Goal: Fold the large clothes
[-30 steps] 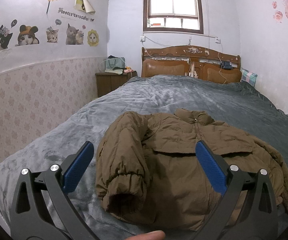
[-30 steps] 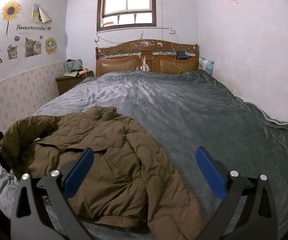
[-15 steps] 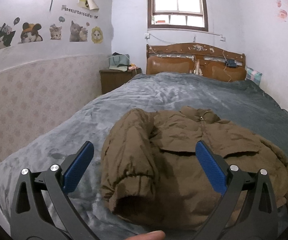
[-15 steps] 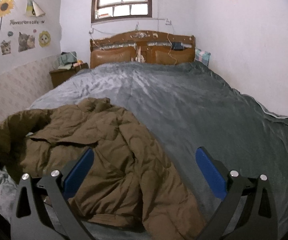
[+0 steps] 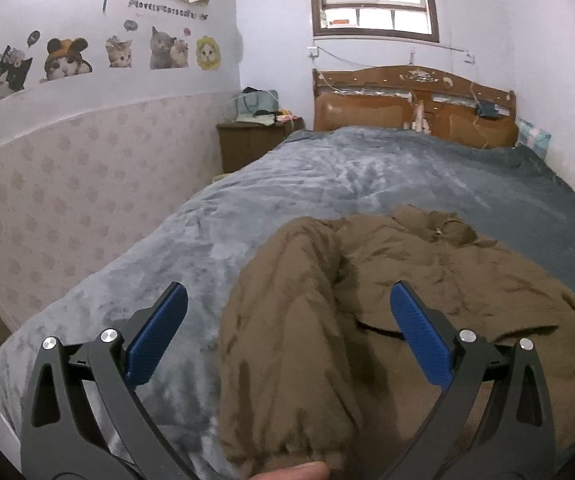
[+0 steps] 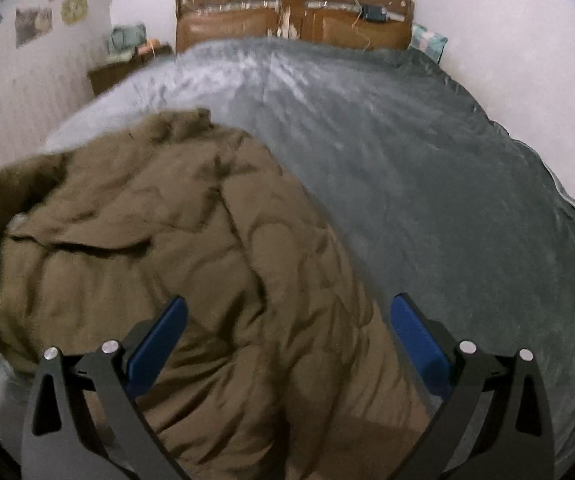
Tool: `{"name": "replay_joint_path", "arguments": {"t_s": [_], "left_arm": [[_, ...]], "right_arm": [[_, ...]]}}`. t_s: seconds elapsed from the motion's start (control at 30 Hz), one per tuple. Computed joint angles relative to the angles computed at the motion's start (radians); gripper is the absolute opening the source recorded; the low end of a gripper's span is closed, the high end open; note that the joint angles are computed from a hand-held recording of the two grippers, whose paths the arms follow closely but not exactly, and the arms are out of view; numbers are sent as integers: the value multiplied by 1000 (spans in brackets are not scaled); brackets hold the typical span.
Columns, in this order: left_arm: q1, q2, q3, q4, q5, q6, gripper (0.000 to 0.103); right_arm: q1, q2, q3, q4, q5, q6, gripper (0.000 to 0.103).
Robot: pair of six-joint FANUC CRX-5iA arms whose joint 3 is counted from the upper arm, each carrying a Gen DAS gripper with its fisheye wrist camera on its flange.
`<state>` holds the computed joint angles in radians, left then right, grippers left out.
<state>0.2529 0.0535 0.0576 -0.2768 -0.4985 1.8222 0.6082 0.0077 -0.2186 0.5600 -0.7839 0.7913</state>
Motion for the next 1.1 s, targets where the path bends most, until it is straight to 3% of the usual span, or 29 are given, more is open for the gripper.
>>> {"name": "replay_joint_path", "arguments": {"t_s": [0.07,0.1,0.13,0.17,0.2,0.27,0.33,0.4,0.5,0.57,0.73,0.83,0.87,0.9,0.97,1.1], "left_arm": [[3,23,23,2,-12,-10,100],[-2,26,27,-8,-14,-2,100],[-9,39,38,-31,-20,6,100],[-21,52,53,-49,-38,14,100],[-22,61,55,-46,-46,1,100],[-25,69,54,-55,-51,2,100],[-37,82,73,-104,-68,30,100],[-42,82,82,-141,-77,64,100],[-45,85,96,-150,-91,82,100],[-40,81,89,-140,-84,66,100],[-35,63,44,-63,-41,-29,100],[-39,46,-2,16,12,-127,100],[-40,40,-22,60,35,-178,100],[-41,33,-44,106,59,-233,100],[-50,20,-86,200,100,-370,100],[-78,45,-43,137,30,-357,100]], "right_arm": [[-12,55,45,-37,-23,55,101],[-19,80,71,-71,-37,87,90],[-27,108,100,-101,-56,119,65],[-35,140,128,-122,-82,147,54],[-49,152,146,-168,-78,180,37],[-86,153,163,-244,-54,193,18],[-106,136,138,-205,-28,125,6],[-127,102,73,-62,17,-14,6],[-190,59,57,-51,48,-91,6],[-220,40,18,58,61,-185,5],[-330,8,-19,223,92,-377,6],[-370,-19,-85,425,109,-559,10],[-369,-11,-79,438,90,-559,25],[-364,-3,-66,423,57,-530,57],[-356,-32,-110,461,53,-542,91],[-330,-133,-184,431,97,-476,95]]}}
